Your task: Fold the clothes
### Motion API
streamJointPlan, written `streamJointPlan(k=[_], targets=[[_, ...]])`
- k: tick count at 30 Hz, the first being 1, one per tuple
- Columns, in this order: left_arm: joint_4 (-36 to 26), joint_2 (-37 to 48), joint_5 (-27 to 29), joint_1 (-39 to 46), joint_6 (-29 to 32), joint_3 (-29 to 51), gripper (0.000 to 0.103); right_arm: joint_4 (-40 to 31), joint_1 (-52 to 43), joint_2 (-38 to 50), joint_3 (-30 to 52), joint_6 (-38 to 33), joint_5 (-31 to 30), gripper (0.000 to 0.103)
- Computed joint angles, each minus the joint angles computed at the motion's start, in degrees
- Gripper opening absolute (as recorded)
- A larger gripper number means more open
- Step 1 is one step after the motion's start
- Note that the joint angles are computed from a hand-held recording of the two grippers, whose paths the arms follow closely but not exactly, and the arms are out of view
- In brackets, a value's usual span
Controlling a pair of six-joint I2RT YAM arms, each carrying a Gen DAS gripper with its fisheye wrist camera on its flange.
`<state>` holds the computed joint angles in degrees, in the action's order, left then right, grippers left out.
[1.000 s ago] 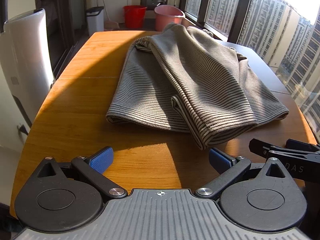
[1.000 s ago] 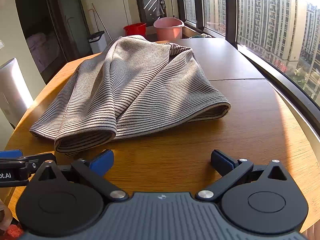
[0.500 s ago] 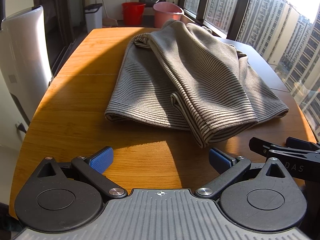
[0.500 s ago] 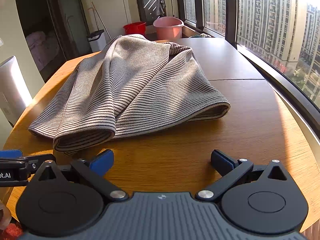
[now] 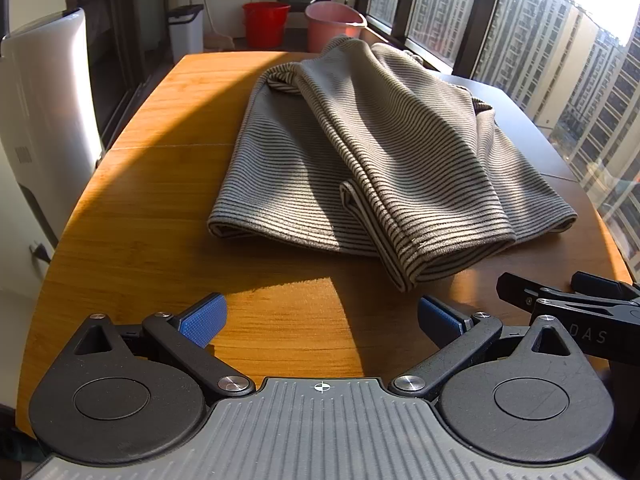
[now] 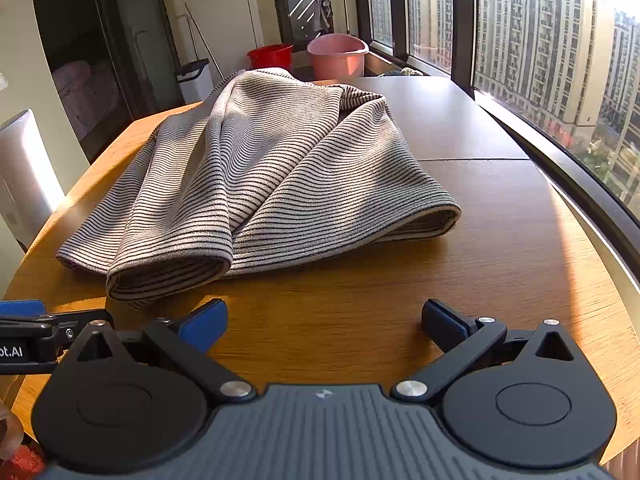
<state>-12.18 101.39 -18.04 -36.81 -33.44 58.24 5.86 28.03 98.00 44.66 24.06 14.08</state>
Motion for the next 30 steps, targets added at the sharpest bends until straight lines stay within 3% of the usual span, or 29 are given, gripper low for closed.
streamJointPlan(k=[30], targets=[[-0.90, 0.37, 0.01, -0.09, -0.15, 1.20, 0.103, -0.02, 0.22, 0.32, 0.27, -0.16, 0.20, 0.103]])
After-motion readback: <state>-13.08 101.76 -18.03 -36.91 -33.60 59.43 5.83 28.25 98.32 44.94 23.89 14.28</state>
